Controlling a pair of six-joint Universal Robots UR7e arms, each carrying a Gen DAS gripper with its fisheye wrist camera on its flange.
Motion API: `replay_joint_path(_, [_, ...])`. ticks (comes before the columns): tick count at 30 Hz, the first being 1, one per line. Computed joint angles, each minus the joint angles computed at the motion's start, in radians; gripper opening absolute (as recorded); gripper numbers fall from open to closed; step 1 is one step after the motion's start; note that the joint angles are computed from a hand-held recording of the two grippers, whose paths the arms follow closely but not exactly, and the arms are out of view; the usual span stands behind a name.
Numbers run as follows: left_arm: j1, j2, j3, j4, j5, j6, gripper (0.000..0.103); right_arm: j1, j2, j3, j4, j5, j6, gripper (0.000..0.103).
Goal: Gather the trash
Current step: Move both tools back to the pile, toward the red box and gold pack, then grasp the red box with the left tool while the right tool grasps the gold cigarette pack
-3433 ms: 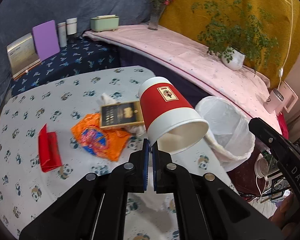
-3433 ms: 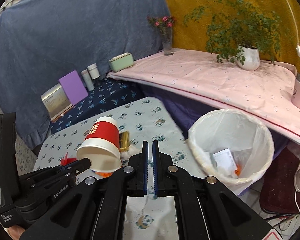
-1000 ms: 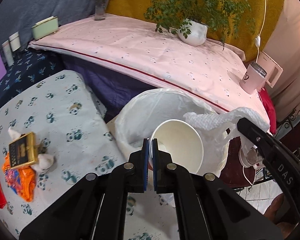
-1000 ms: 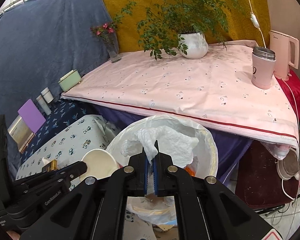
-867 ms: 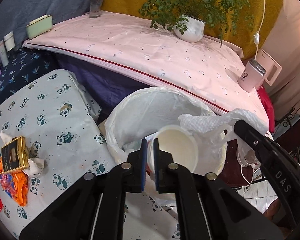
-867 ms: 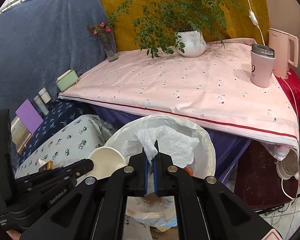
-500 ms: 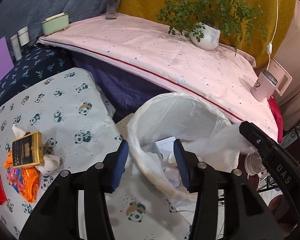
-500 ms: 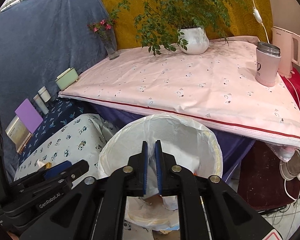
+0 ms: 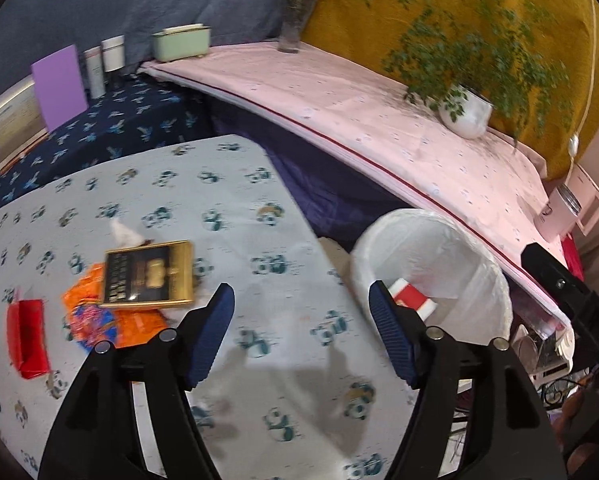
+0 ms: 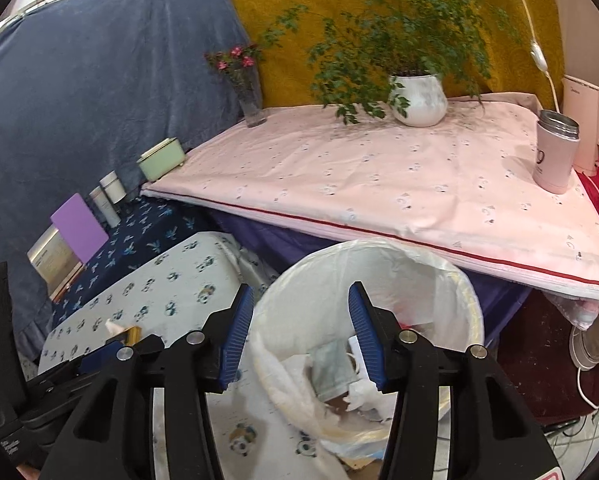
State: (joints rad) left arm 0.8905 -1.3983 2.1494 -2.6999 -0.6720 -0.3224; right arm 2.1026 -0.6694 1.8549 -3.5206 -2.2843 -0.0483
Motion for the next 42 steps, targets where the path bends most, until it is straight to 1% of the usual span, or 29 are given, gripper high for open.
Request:
replay_joint_path(3, [0.009,-0.061,0.024,0.042,0.036,-0.043,0.072,0.023,0.019,-0.017,0.030,0.014,0.012,0.050])
replay_joint_path(4, [0.013,-0.083,0.031,0.057,0.048,-0.062,0.077,0.032,0.028,-0.025,0.039,0.018,0.015,0.051])
replay_joint_path(5, [0.015,-0.102,0.039,0.070,0.057,-0.077,0.079,0.041,0.037,-0.033,0.052,0.023,0.019,0.051])
replay_joint_path(9, [0.030,-0.195,0.070,0.136,0.097,-0.122,0.079,0.072,0.075,-0.066,0.098,0.040,0.033,0.052])
replay_joint_path(12, [0.040,-0.263,0.091,0.192,0.132,-0.155,0.081,0.095,0.102,-0.085,0.114,0.047,0.042,0.059])
replay_joint_path(13, [0.045,-0.286,0.098,0.210,0.142,-0.167,0.083,0.101,0.109,-0.091,0.125,0.049,0.045,0.060])
replay_joint_path(15, [0.055,-0.323,0.108,0.242,0.162,-0.189,0.084,0.114,0.126,-0.109,0.152,0.057,0.050,0.060])
replay_joint_path(17, [0.068,-0.356,0.118,0.270,0.186,-0.208,0.088,0.125,0.142,-0.123,0.172,0.061,0.056,0.060])
replay_joint_path(19, [0.080,-0.391,0.132,0.291,0.209,-0.224,0.088,0.134,0.155,-0.134,0.192,0.067,0.065,0.060])
replay_joint_path(24, [0.119,-0.459,0.154,0.332,0.206,-0.245,0.088,0.150,0.189,-0.165,0.242,0.079,0.081,0.060])
replay_joint_path(30, [0.171,-0.474,0.168,0.324,0.200,-0.222,0.088,0.164,0.238,-0.214,0.307,0.086,0.099,0.060])
replay_joint_path(34, [0.209,-0.458,0.169,0.302,0.203,-0.189,0.088,0.163,0.262,-0.236,0.340,0.097,0.109,0.060])
replay_joint_path(37, [0.239,-0.439,0.165,0.264,0.192,-0.152,0.088,0.162,0.283,-0.260,0.368,0.106,0.118,0.060])
replay_joint_path(42, [0.277,-0.401,0.156,0.202,0.192,-0.084,0.088,0.150,0.321,-0.310,0.399,0.106,0.110,0.060])
